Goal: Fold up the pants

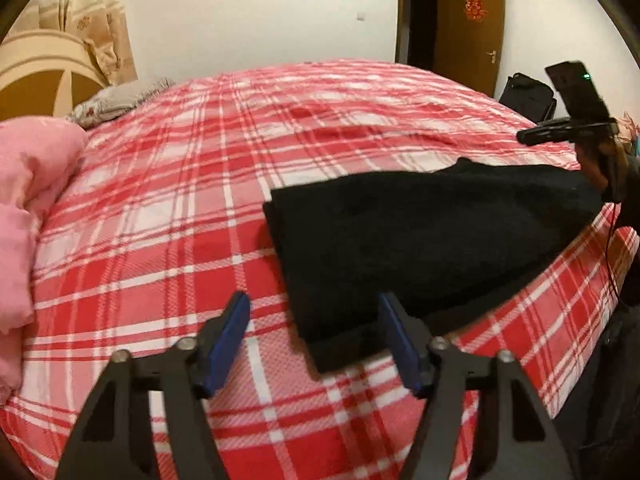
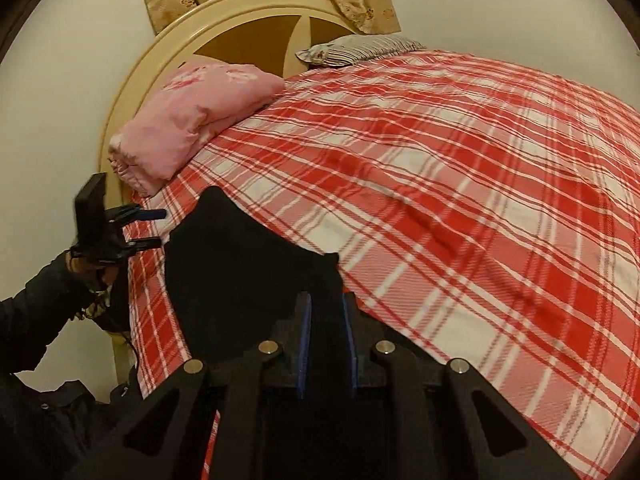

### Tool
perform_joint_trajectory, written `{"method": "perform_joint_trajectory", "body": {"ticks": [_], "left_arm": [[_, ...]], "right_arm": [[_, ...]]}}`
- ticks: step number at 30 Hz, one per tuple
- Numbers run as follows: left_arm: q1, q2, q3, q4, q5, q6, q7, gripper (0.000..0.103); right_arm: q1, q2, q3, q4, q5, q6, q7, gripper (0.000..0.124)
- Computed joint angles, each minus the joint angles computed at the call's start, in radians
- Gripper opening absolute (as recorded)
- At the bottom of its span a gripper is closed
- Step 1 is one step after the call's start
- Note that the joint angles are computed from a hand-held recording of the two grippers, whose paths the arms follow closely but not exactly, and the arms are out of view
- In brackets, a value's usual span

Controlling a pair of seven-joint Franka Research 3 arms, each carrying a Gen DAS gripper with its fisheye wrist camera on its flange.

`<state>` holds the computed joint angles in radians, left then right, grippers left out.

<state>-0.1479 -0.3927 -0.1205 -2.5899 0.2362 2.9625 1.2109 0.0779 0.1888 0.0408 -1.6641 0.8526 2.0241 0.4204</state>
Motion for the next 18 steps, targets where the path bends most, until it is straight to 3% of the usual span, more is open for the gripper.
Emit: {"method": "perform_joint_trajectory", "body": {"ticks": [2,3,4,6,7,9,12,14,15,18], "left_arm": [[-0.047,0.032,0.044,0.011,-0.048,0.001,0.037,0.050],[-0.082,0.036,0.074,0.006,-0.087,0.018,0.062,0.040],[-0.103,0.036,0.089,0.001,-0.130,0.032,0.090,0.038],[-0.086,0.024,0.071,-0.001,-0.119,0.031,0.082,0.013],[-0.100,0.009,0.082,-0.007,-0.135,0.031,0.098,0.012],[-0.056,-0.023,0.042,-0.016,-0.111,0.019,0.069,0.003],[-0.079,-0.086,0.068,-0.050,-0.121,0.008,0.091,0.003],[-0.170,-0.103,0.147,-0.069,-0.187,0.004,0.148,0.003],[-0.183,-0.101,0.152,-0.071,-0.199,-0.014,0.160,0.003],[-0.064,-0.080,0.032,-0.065,-0.132,-0.031,0.087,0.004]], "right_arm": [[0.001,-0.008,0.002,-0.008,0.007,0.003,-0.006,0.017],[0.002,-0.009,0.001,-0.010,0.006,0.006,-0.007,0.017],[0.004,-0.011,0.002,-0.013,0.005,0.013,-0.007,0.017],[0.006,-0.008,0.001,-0.009,0.005,0.016,-0.003,0.017],[0.007,-0.004,0.002,-0.005,0.005,0.018,0.002,0.017],[0.008,0.003,0.002,0.002,0.007,0.023,0.012,0.017],[0.008,0.017,0.006,0.014,0.008,0.027,0.025,0.018],[0.009,0.029,0.009,0.024,0.003,0.023,0.037,0.018],[0.009,0.030,0.011,0.023,0.002,0.024,0.039,0.019],[0.013,0.038,0.018,0.022,0.001,0.027,0.047,0.019]]}}
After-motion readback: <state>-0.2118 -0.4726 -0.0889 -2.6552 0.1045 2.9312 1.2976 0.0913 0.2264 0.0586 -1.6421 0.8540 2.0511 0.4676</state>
